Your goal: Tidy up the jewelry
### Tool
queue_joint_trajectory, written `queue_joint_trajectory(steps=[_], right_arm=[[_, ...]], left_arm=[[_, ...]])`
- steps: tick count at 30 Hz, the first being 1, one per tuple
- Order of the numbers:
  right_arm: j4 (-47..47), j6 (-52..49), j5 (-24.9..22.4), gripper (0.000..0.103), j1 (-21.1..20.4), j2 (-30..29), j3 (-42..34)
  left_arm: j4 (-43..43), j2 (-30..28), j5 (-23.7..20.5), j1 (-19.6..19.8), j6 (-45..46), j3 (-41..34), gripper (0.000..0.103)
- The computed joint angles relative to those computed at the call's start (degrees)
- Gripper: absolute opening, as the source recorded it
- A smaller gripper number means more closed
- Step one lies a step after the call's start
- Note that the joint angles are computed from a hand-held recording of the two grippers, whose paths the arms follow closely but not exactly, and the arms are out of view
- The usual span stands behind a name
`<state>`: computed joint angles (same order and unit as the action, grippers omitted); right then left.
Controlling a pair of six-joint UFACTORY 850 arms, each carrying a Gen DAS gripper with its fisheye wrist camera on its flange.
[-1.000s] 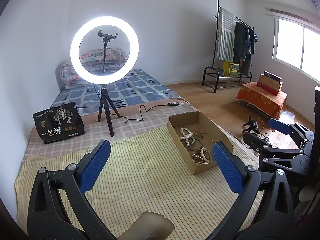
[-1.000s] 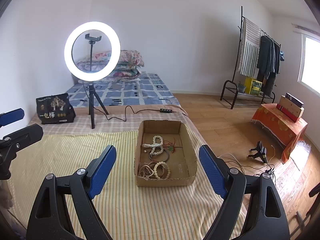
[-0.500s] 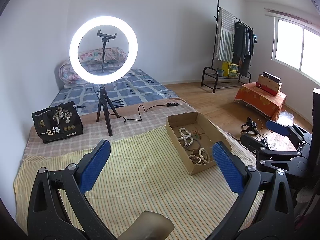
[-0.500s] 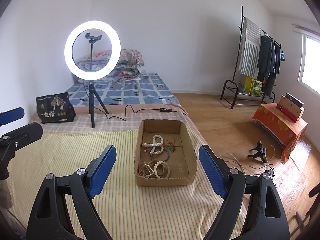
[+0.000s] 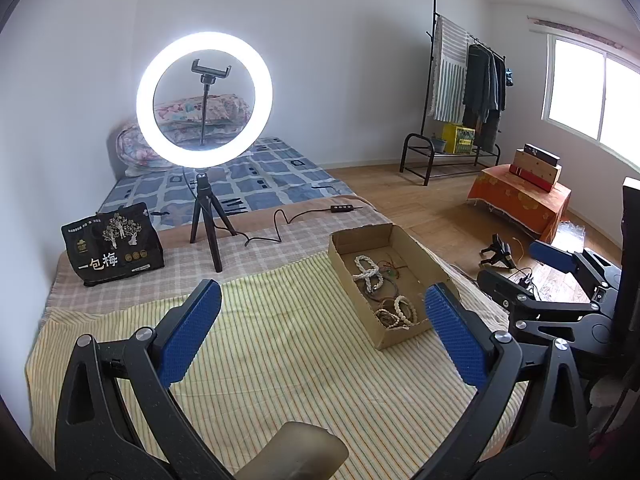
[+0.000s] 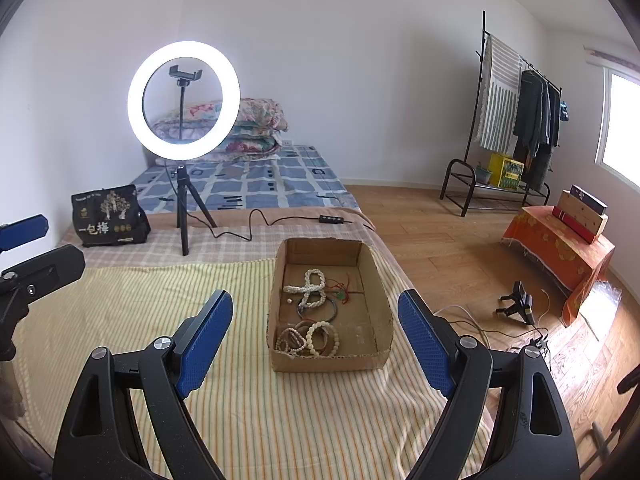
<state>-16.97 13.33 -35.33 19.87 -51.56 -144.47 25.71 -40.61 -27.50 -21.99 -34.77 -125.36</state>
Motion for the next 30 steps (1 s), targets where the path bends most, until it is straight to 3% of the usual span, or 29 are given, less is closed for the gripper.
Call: queue_joint_trajectory(steps=[23,30], right_arm=[[0.05,-0.34,0.43,0.085,-0.03,0.62,1.48],[0.05,-0.29,0.46,0.085,-0.01,0.69,1.62]], left_arm=[[-0.93,-0.17,-0.35,0.07,0.84,-0.42,0.103],[2.56,0.15,-0.64,-0.66,-2.33,0.04,0.103]])
